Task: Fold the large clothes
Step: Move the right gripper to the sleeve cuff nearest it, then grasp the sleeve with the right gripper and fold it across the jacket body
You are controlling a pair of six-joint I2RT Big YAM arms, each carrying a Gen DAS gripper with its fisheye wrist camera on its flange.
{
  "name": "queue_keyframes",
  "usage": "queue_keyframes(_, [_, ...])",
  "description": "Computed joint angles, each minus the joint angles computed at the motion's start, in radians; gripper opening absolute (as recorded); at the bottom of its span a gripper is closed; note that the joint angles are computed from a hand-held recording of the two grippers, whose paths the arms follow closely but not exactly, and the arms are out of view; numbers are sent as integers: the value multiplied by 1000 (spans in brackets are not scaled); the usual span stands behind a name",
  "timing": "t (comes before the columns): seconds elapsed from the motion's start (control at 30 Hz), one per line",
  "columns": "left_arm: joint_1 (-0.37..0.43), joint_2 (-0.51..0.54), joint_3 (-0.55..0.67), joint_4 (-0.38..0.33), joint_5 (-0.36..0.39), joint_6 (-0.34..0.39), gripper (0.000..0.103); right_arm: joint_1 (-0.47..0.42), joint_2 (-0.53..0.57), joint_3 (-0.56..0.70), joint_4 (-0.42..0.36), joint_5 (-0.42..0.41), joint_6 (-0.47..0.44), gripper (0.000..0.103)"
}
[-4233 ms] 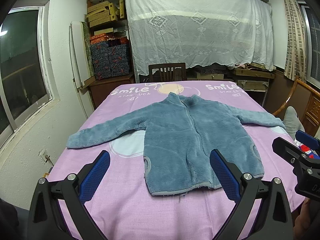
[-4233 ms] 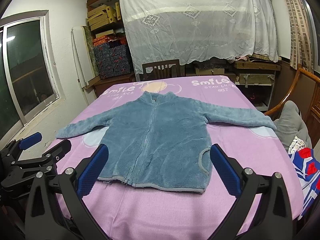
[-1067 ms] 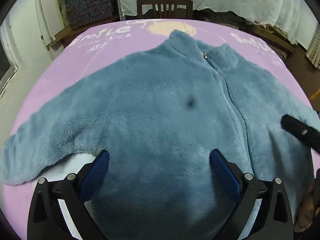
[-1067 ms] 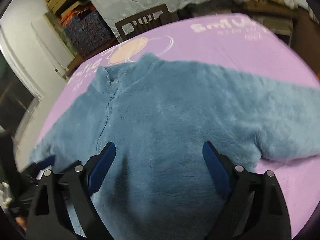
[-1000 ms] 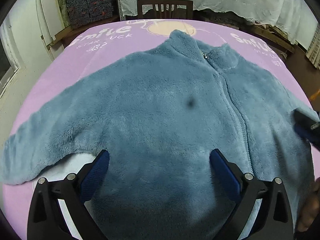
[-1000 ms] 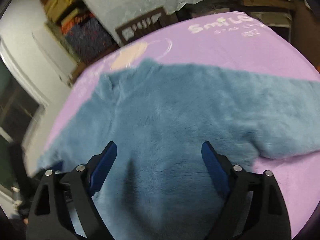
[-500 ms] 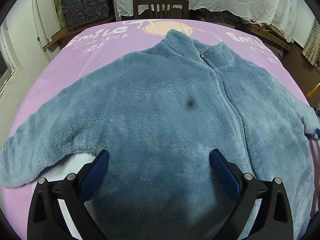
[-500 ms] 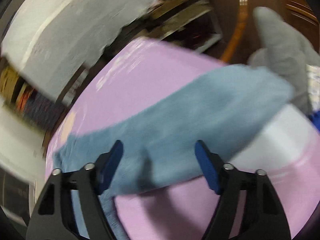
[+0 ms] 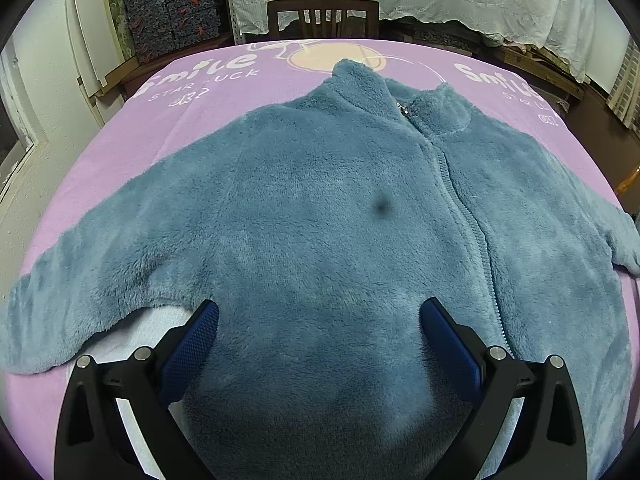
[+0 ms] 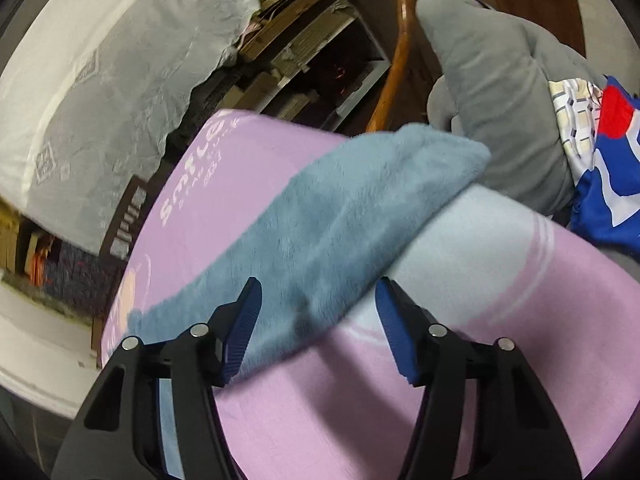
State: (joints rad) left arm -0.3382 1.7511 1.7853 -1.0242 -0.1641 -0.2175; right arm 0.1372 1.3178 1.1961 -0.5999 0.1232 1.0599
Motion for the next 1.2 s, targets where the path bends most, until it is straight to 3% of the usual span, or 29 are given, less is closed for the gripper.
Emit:
queue_keyframes(0.17, [1,-1,-1,0,1,1,100,-32,9,-17,83,6,108,52])
queue_keyframes(0.2, [2,-2,-1,0,6,1,100,-39,10,-24,110,0,116,47])
queue_keyframes(0.23, [2,-4,-3,0,9,3,100,-41,11,-32,128,5,107,41])
queue_keyframes(0.27, [5,-4,4,-13,21,16,100,-40,14,-29,117,19,91,20])
queue_keyframes(0.3, [9,-4,11,-24,30,23,100,-36,19,-20,79,50,61,9])
queue_keyframes(0.37, [20,-32,-7,6,23,9,100,-50,13,-31,94,19,35,9])
queue_keyframes(0.47, [24,-68,-30,58,-44,41,100,-42,7,-20,97,25,-9,9])
queue_keyframes(0.6, [34,-66,-21,45,-97,39,100,16,43,66,79,42,-110,8])
queue_keyframes(0.67, [39,-58,-6,25,-98,26,100,72,74,142,38,81,-186,8])
queue_keyframes(0.8, [47,-79,-17,52,-113,16,100,189,164,310,-36,126,-322,9])
queue_keyframes(0.97, [63,-94,-24,51,-52,-7,100,334,325,523,-139,119,-469,9])
queue_keyframes(1.03, [67,-86,-16,33,-26,-16,100,381,398,603,-202,88,-526,12])
queue_keyframes(1.07, [70,-79,-9,20,-4,-22,100,397,442,653,-257,63,-564,18])
queue_keyframes(1.13, [74,-68,1,0,30,-28,100,418,510,714,-346,20,-623,38])
queue_keyframes(1.2, [74,-60,5,-11,56,-28,100,435,543,734,-403,34,-671,45])
